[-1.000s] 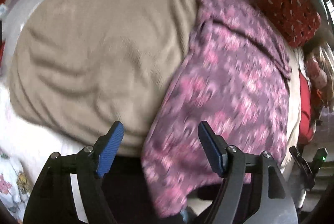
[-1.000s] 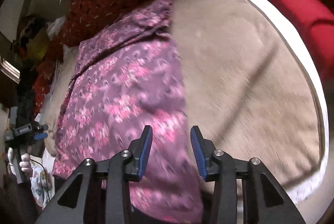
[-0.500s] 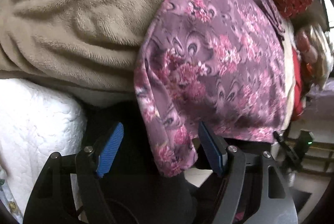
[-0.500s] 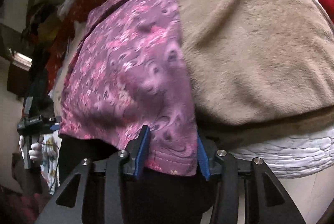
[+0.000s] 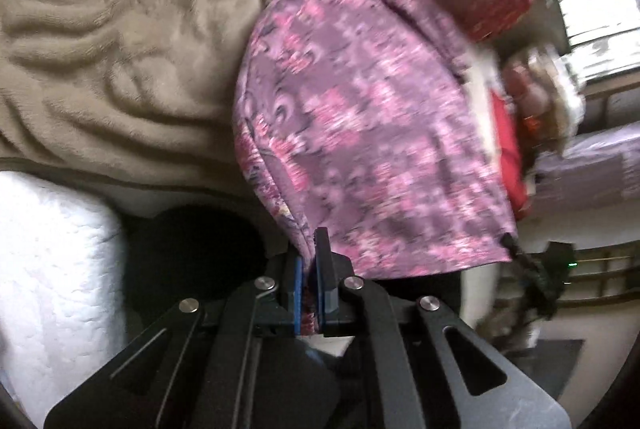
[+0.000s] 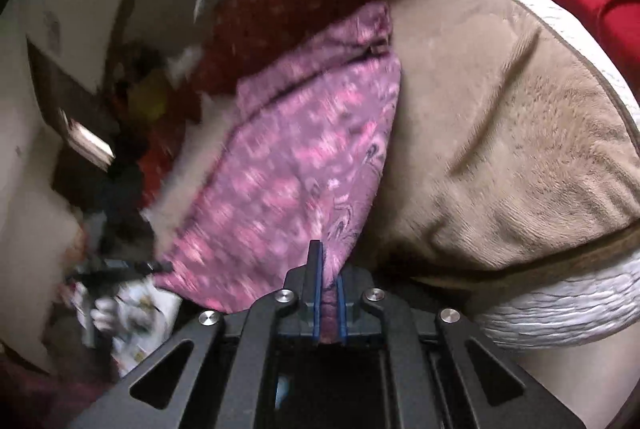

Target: Fold small clothes

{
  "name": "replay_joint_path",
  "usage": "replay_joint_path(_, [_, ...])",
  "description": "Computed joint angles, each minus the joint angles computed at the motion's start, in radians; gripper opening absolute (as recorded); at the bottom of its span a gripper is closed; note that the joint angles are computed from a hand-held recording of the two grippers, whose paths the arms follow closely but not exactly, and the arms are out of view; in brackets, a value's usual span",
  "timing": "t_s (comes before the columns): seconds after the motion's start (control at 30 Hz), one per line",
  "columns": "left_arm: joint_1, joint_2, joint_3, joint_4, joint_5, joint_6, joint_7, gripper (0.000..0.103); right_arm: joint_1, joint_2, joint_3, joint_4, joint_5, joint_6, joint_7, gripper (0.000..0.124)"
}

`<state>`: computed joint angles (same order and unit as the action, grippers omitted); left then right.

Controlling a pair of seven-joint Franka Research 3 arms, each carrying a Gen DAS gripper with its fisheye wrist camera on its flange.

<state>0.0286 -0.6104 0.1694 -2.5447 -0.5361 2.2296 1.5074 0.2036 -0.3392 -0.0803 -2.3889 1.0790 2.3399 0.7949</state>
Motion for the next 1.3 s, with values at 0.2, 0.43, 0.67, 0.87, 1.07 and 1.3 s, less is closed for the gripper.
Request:
replay_joint_path(0.2, [-0.011,0.001,0.067,0.02,-0.097,0.021,0.115,0.003,0.025,-0.017,0.008,0.023,0.114,0.035,0.048,0.005])
replay_joint_path(0.43, [-0.001,0.043,0.115,0.071,-0.249,0.016,0.222,0.003,0.06,-0.029,0.026,0.064,0.204,0.123,0.091,0.005])
replay_joint_path(0.67, [0.062,0.14,0.1,0.184,-0.3,-0.027,0.217,0.003,0.079,0.041,0.013,0.15,0.263,0.131,0.088,0.005])
replay_joint_path(0.87, [0.102,0.287,0.067,0.339,-0.339,-0.011,0.216,0.003,0.044,0.214,0.016,0.298,0.379,0.088,0.076,0.005])
replay_joint_path(1.07, [0.162,0.526,-0.009,0.587,-0.355,0.047,0.15,0.003,-0.037,0.446,0.059,0.536,0.438,0.041,0.084,0.005])
replay_joint_path(1.3, [0.232,0.944,-0.1,1.079,-0.248,0.059,-0.076,0.003,-0.094,0.848,0.145,1.011,0.368,0.092,0.284,0.005])
